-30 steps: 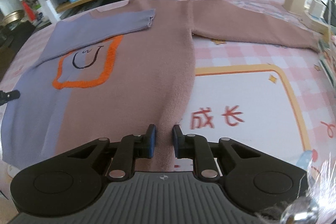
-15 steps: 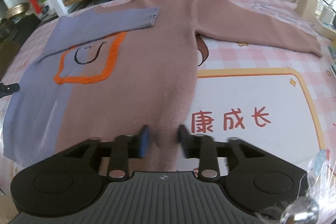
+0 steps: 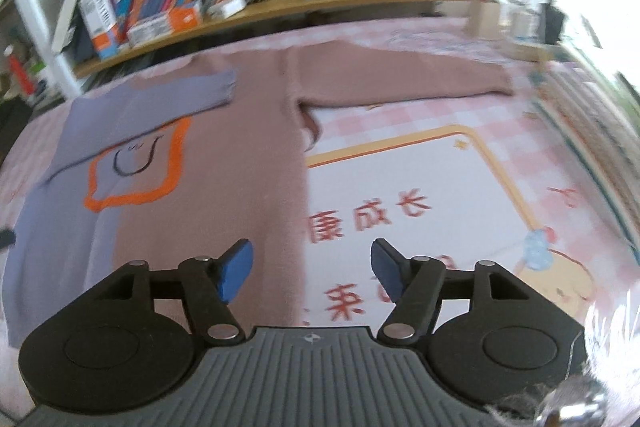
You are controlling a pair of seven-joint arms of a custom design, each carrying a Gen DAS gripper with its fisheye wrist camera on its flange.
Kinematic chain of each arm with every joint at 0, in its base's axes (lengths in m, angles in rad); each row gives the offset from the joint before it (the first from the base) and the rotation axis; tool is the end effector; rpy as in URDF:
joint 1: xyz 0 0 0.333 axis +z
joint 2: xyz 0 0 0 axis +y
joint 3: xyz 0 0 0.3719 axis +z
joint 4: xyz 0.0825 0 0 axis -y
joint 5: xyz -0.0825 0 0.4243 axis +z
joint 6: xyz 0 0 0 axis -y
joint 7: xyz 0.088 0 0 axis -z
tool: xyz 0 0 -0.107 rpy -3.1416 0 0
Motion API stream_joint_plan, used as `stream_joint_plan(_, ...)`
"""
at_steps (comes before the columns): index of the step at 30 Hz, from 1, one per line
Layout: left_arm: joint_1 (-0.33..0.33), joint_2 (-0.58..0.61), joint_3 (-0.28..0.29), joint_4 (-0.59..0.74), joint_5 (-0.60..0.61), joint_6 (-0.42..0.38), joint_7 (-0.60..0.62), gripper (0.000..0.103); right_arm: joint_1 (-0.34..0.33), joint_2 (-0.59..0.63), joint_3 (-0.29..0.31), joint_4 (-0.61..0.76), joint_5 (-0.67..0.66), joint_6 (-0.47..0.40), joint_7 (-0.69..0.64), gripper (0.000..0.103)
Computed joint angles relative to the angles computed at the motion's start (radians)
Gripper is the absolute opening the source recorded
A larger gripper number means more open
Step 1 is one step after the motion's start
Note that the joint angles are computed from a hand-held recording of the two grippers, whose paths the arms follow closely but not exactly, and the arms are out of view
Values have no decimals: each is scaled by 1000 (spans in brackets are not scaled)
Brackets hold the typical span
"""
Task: Fold clothes
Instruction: 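Move the right gripper to the pink sleeve cuff and grasp it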
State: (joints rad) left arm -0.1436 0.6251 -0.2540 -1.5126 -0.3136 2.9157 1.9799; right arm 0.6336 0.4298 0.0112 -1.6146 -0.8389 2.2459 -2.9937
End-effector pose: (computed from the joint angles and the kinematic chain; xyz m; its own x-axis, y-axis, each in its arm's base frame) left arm 0.7826 -0.2523 0.4199 -0.4523 -0.8838 0.1199 -0.6448 0.2312 -0.7285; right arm 0.6186 0.4371 0.4377 -0.5237 -0.8441 -0.1147 -0.6038 0.4628 -0.6491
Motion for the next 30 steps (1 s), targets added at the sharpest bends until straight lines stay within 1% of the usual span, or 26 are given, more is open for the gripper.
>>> stream_joint_plan(2, 7, -5, -8, -11, -5, -9, 6, 85, 14, -25, -6, -26, -14, -40, 37, 65)
stream_joint_plan(5, 5, -14, -1, -25, -8, -10, -5, 85, 14, -70, -7, -81, -45, -78, 109, 65)
stream_joint_plan(7, -2, -20, 10, -33, -6, -4, -20, 85, 1, -101, -5, -123, -78, -77, 163, 65)
stream_joint_plan(11, -46, -42, 66, -62, 27, 13, -90, 85, -61, -154, -1, -204, -127, -16, 213, 65)
stream_joint_plan(13, -86, -54, 113, -79, 59, 26, -151, 85, -100, -166, 0, -227, -135, 27, 212, 65)
stream_joint_plan(15, -140, -65, 177, -96, 102, 37, -242, 85, -135, -169, -1, -240, -137, 73, 197, 65)
stream_joint_plan(19, -297, -85, 349, -128, 221, 32, -485, 85, -206, -157, -15, -253, -117, 200, 142, 65)
stream_joint_plan(22, -404, -102, 450, -160, 316, 28, -635, 85, -262, -151, -32, -276, -79, 308, 75, 65)
stream_joint_plan(25, -515, -107, 554, -184, 412, 13, -793, 85, -307, -128, -43, -270, -21, 370, -44, 65)
stream_joint_plan(27, -564, -111, 593, -194, 460, -12, -880, 85, -331, -108, -50, -258, 20, 402, -128, 65)
stream_joint_plan(30, -620, -120, 635, -206, 534, -46, -988, 85, -347, -87, -68, -246, 73, 445, -181, 64)
